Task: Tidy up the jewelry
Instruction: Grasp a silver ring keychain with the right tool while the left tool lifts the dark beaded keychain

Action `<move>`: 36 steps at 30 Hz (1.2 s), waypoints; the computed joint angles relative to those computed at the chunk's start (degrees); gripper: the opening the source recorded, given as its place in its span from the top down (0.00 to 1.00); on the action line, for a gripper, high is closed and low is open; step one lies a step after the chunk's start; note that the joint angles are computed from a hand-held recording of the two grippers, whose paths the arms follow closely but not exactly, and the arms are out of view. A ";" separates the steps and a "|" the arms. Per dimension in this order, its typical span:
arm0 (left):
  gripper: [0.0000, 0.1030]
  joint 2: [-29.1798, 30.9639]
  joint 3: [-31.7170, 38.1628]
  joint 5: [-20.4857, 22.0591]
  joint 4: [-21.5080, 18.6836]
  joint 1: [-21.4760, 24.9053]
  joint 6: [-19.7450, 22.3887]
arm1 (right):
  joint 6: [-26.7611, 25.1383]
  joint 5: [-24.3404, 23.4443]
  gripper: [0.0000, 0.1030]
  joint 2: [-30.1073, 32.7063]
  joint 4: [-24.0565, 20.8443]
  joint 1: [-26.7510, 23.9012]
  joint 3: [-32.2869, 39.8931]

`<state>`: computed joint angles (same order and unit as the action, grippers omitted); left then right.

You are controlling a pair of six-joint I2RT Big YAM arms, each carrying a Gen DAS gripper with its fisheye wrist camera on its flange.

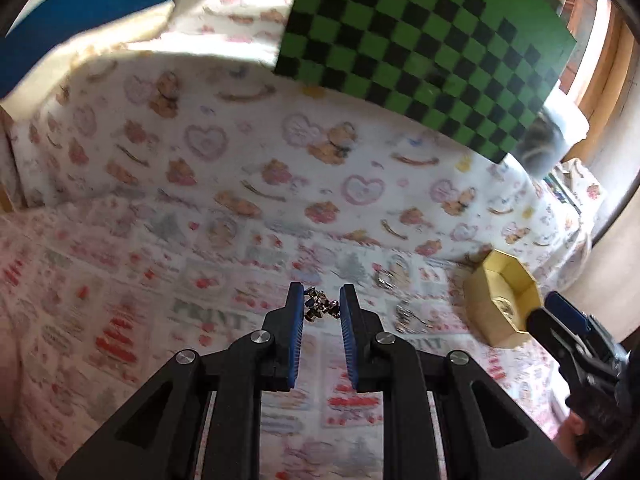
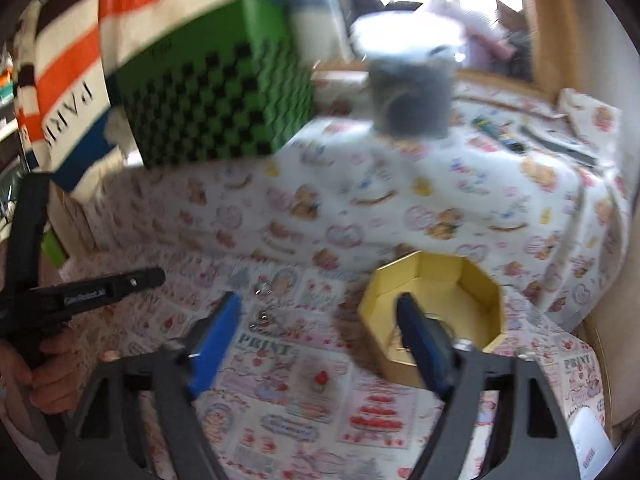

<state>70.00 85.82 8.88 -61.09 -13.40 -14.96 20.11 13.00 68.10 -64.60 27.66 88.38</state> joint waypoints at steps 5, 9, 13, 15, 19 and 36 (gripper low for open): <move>0.83 0.32 0.17 -0.38 0.25 0.48 -0.75 | 2.21 -5.82 0.57 9.27 -5.80 -0.45 7.20; 0.83 0.81 0.01 -3.24 0.19 0.32 -0.67 | 3.06 -6.44 0.67 16.09 -8.65 -0.16 11.57; 0.83 1.74 -0.01 -5.24 -0.04 0.30 -0.61 | 3.65 -6.24 0.68 19.75 -9.35 0.13 13.92; 0.83 2.04 0.04 -5.04 -0.14 0.74 -1.06 | 3.47 -5.84 0.69 21.03 -9.71 0.25 14.85; 0.83 2.23 0.24 -4.75 -0.64 1.22 -1.56 | 3.04 -3.89 0.77 23.75 -11.64 0.74 16.67; 0.83 1.13 -0.31 -9.09 0.01 -2.32 0.41 | 2.66 -6.13 0.81 6.46 -4.41 1.50 0.23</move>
